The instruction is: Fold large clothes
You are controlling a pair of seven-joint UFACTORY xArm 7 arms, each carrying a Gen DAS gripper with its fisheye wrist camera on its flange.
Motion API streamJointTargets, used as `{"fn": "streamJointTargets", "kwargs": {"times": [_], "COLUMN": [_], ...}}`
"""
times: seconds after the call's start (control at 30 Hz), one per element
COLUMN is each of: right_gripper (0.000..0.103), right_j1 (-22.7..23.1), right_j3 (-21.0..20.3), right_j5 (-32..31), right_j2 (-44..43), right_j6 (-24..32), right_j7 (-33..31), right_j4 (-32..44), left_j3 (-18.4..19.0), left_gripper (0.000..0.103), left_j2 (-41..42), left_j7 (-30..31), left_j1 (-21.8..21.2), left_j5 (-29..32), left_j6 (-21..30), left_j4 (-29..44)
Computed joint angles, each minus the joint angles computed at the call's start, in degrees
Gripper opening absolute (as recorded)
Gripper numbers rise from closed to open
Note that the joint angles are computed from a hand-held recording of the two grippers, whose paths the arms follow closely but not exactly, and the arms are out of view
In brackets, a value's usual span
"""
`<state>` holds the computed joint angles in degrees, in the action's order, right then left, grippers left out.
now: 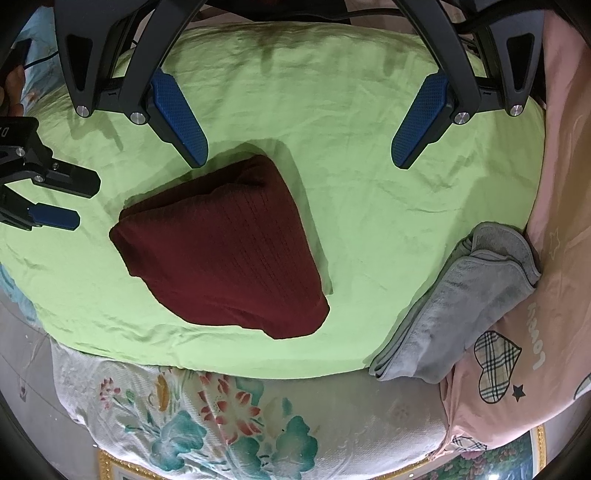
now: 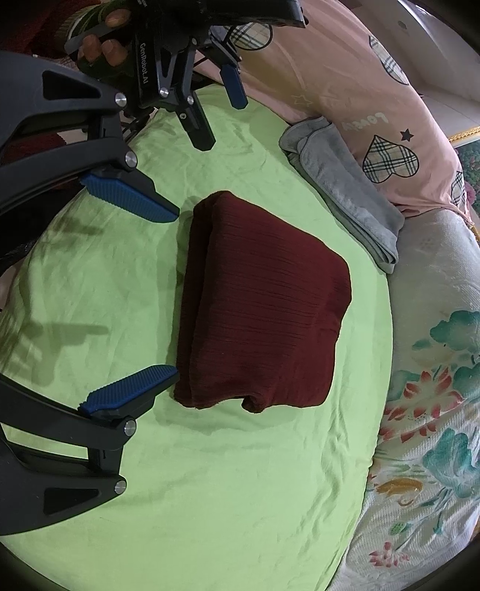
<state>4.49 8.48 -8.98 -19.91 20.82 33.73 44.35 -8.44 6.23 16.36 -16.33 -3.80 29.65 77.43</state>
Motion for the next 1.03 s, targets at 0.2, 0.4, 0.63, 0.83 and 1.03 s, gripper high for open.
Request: {"fn": "streamJointTargets", "kwargs": {"times": [0.2,0.4,0.63,0.83,1.03], "right_gripper": [0.08,0.08,0.08,0.08,0.08], "right_j1": [0.3,0.3,0.3,0.3,0.2], "right_j3": [-0.4,-0.3,-0.5,-0.8,-0.7], "right_j5": [0.4,0.3,0.4,0.7,0.7], "right_j2": [0.4,0.8,0.8,1.0,1.0], "right_j6": [0.2,0.4,0.3,0.0,0.0], "right_j7": [-0.7,-0.7,-0.9,-1.5,-1.5], "right_j4": [0.4,0.8,0.8,0.9,0.8], "left_j3": [0.0,0.0,0.0,0.0,-0.1], "left_gripper": [0.1,0.1,0.1,0.1,0.1], "left_j2": [0.1,0.1,0.5,0.8,1.3], "left_j7": [-0.5,-0.6,-0.1,-0.2,-0.3], "left_j1": [-0.1,-0.1,0.0,-0.1,-0.2], "left_j5": [0.3,0.4,0.1,0.3,0.5], "left_j6": [0.3,0.4,0.4,0.4,0.6], "left_j4": [0.1,0.2,0.5,0.8,1.5]}}
